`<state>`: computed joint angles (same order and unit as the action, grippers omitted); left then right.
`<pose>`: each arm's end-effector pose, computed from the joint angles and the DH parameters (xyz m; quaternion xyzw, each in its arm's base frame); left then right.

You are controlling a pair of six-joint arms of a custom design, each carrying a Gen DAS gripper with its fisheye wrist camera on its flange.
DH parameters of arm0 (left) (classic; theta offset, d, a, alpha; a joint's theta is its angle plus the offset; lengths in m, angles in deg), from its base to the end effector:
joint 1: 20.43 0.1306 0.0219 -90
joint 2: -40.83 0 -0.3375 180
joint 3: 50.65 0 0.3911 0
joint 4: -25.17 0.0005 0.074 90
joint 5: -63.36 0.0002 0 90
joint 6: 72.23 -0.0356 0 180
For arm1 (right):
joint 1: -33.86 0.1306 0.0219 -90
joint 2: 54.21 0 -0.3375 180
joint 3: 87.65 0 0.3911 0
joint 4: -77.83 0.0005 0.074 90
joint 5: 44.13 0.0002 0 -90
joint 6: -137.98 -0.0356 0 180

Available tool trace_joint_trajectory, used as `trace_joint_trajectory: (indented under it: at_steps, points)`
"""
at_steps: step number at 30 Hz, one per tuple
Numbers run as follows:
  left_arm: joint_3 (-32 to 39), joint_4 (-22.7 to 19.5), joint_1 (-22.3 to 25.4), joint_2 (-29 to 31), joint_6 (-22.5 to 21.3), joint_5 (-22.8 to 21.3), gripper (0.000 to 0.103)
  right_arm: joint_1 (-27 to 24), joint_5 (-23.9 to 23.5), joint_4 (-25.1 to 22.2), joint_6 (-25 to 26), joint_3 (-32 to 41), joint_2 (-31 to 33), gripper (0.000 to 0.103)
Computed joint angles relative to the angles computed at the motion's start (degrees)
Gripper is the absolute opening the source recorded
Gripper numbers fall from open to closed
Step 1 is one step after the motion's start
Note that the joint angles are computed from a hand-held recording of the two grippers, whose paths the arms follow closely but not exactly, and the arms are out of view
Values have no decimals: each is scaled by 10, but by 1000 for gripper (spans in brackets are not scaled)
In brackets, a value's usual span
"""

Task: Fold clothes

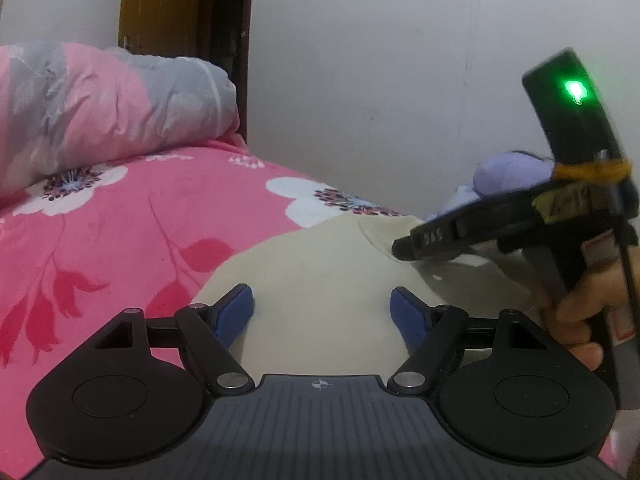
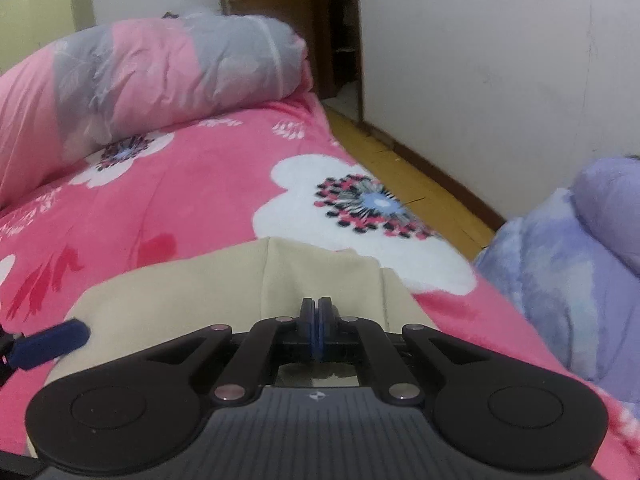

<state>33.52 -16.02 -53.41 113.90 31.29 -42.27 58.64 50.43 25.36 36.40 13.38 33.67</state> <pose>0.3413 -0.2107 0.4743 0.0782 0.8575 -0.0870 0.5010 0.4325 0.1960 0.4873 -0.0869 0.8990 0.0993 0.4175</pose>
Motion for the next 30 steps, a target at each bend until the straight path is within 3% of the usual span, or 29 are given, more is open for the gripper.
trace_joint_trajectory:
  at_steps: [3, 6, 10, 13, 15, 19, 21, 24, 27, 30]
  points:
    - [3, -7, 2, -1, 0, 2, 77, 7, 17, 18, -14, -29, -39, 1]
    - [9, -15, 2, 4, -2, -1, 77, 26, 4, 46, -53, -95, -122, 1]
    - [22, -33, -4, 12, 1, -9, 77, 51, 44, 23, -12, -137, -154, 1]
    - [24, -37, -10, 14, -4, -23, 77, 59, 65, 56, 8, -165, -167, 0]
    - [27, -41, -10, 15, -3, -24, 77, 64, 75, 55, -19, -165, -176, 1]
    - [31, -47, -8, 16, -6, -21, 78, 98, 96, 63, -19, -191, -232, 1]
    - [29, -46, -9, 15, -7, -23, 77, 110, 124, 37, -9, -194, -235, 1]
    - [26, -43, -13, 13, -11, -30, 78, 85, 106, 48, -14, -221, -234, 0]
    - [22, -39, -18, 11, -20, -41, 78, 64, 63, 32, -80, -203, -241, 0]
    - [24, -41, -16, 12, -19, -38, 78, 75, 113, 41, -61, -205, -246, 0]
